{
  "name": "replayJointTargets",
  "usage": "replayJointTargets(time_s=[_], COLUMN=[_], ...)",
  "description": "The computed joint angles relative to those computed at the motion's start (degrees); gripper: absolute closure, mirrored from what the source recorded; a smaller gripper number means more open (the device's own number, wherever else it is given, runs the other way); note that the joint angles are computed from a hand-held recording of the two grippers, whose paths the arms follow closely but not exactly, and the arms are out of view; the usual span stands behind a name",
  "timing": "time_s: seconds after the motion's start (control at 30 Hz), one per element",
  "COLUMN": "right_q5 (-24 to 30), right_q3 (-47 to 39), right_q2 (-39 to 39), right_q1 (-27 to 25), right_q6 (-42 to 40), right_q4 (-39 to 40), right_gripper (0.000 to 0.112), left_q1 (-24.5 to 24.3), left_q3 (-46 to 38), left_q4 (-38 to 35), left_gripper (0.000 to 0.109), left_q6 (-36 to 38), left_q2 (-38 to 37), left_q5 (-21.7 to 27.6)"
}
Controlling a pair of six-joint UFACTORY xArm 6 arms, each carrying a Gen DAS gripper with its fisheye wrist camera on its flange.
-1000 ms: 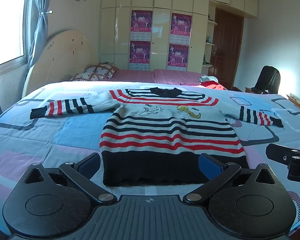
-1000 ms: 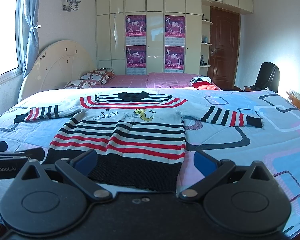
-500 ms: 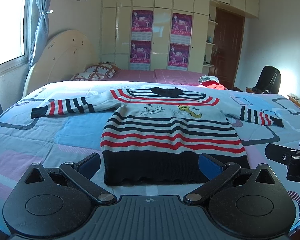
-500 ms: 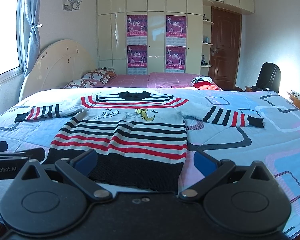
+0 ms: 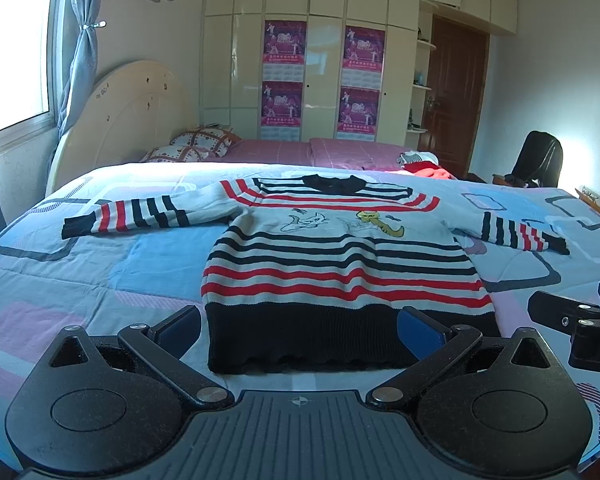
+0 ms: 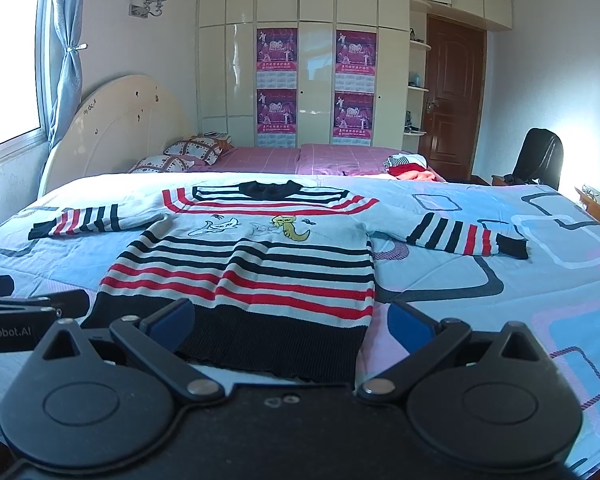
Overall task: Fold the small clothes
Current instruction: 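Grasp the black sleeve cuff with the right tool and lift it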
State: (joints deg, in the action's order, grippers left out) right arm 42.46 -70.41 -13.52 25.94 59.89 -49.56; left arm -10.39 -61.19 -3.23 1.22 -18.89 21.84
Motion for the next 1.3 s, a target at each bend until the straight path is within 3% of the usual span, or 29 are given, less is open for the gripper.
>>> replayJointTargets(time_s=[0.3, 0.43, 0.6, 0.67, 0.73, 0.8, 0.83, 1.0, 1.13, 1.3], right_q5=[-0.4, -1.3, -4.1, -6.9, -8.8, -10.0, -9.5, -15.8, -24.7, -28.3], right_q3=[0.0, -0.4, -1.6, -1.0, -0.9, -1.1, -2.0, -4.1, -6.5, -13.3], right_q2=[0.4, 0.8, 2.0, 2.3, 3.0, 3.8, 4.7, 8.9, 15.3, 26.6], right_q1=[-0.7, -1.8, -6.4, -9.5, -12.3, -14.8, -16.0, -24.8, -34.1, -42.4], right_q6=[-0.6, 1.6, 6.1, 7.4, 8.8, 10.4, 10.9, 12.2, 11.9, 8.5], right_q4=[0.6, -0.9, -0.2, 1.6, 2.7, 2.0, 1.7, 4.3, 10.8, 19.9], right_gripper=[0.01, 0.01, 0.01, 0.011, 0.021, 0.055, 0.059, 0.063, 0.072, 0.071], left_q1=[-0.1, 0.0, 0.7, 0.5, 0.0, -0.3, -0.5, -2.9, -4.5, -7.4], left_q3=[-3.2, -5.8, -14.3, -18.3, -22.6, -26.9, -29.7, -40.3, -53.1, -77.1], left_q4=[-0.7, -4.6, -25.1, -27.6, -27.7, -27.8, -28.2, -18.5, -9.5, 3.0], left_gripper=[0.006, 0.006, 0.006, 0.006, 0.006, 0.006, 0.006, 0.006, 0.006, 0.006], left_q6=[1.0, 2.3, 18.0, 21.2, 21.1, 20.8, 20.6, 11.5, -0.1, -12.9], left_q2=[2.7, 5.5, 12.7, 16.4, 20.4, 24.3, 26.6, 36.4, 46.5, 62.9], left_q5=[3.4, 2.8, 4.8, 5.7, 5.8, 6.7, 7.9, 6.0, 10.3, 21.2])
